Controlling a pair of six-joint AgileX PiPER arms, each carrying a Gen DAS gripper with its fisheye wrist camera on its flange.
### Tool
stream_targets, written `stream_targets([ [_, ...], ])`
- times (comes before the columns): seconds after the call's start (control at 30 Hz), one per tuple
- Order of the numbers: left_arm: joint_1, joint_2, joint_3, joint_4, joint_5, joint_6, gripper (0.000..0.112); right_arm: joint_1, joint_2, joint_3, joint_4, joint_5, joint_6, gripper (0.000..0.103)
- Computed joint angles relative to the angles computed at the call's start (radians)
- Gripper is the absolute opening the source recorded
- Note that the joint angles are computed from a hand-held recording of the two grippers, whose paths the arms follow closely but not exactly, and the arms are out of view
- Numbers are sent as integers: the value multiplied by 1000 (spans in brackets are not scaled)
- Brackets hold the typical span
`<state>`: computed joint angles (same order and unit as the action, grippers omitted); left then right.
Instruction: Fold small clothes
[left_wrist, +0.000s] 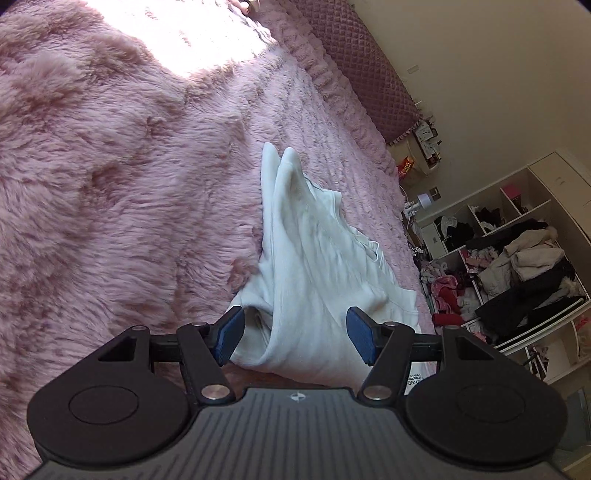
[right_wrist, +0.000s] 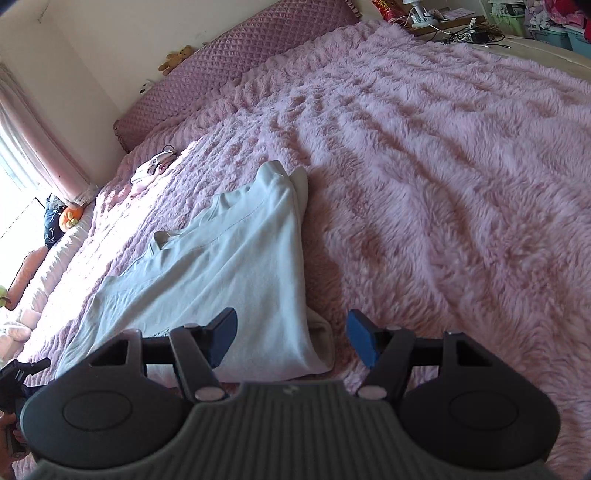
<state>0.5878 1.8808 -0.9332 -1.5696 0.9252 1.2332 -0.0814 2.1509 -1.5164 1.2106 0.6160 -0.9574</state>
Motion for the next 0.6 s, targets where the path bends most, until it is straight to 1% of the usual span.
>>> stream_targets([
  [0.07,-22,3,-11,27,-10,-17,71,8,2,0,14,4,-19,63],
  [0.17,-54,3,-26,76,-47,-62,73,33,14,-26,-31,-18,12,63],
  [0.2,-59,0,-11,69,-53,-62,76,42,22,-41,-60,-24,38,63],
  [0.3,-58,-5,26,16,-48,-33,77,59,42,-72,-122,-28,97,63],
  [0.33,-56,-8,39,-1,-45,-9,77,64,48,-80,-141,-27,113,60],
  [0.37,-53,-12,49,-12,-42,12,77,66,55,-92,-158,-19,130,49],
  [0.4,-57,-19,55,-14,-51,20,76,65,58,-98,-160,-6,129,44],
  [0.43,-62,-28,58,-11,-61,23,75,73,52,-89,-170,-25,128,28],
  [0.47,-67,-34,57,-6,-70,24,75,81,48,-84,-188,-43,132,5],
  [0.5,-83,-48,56,8,-98,18,69,87,44,-80,-208,-60,139,0],
  [0.53,-99,-61,56,24,-124,8,64,90,40,-75,-220,-78,141,0],
  [0.57,-114,-78,58,36,-147,15,57,88,38,-73,-216,-77,137,0],
  [0.6,-133,-97,61,51,-176,18,32,85,35,-69,-205,-76,131,0],
])
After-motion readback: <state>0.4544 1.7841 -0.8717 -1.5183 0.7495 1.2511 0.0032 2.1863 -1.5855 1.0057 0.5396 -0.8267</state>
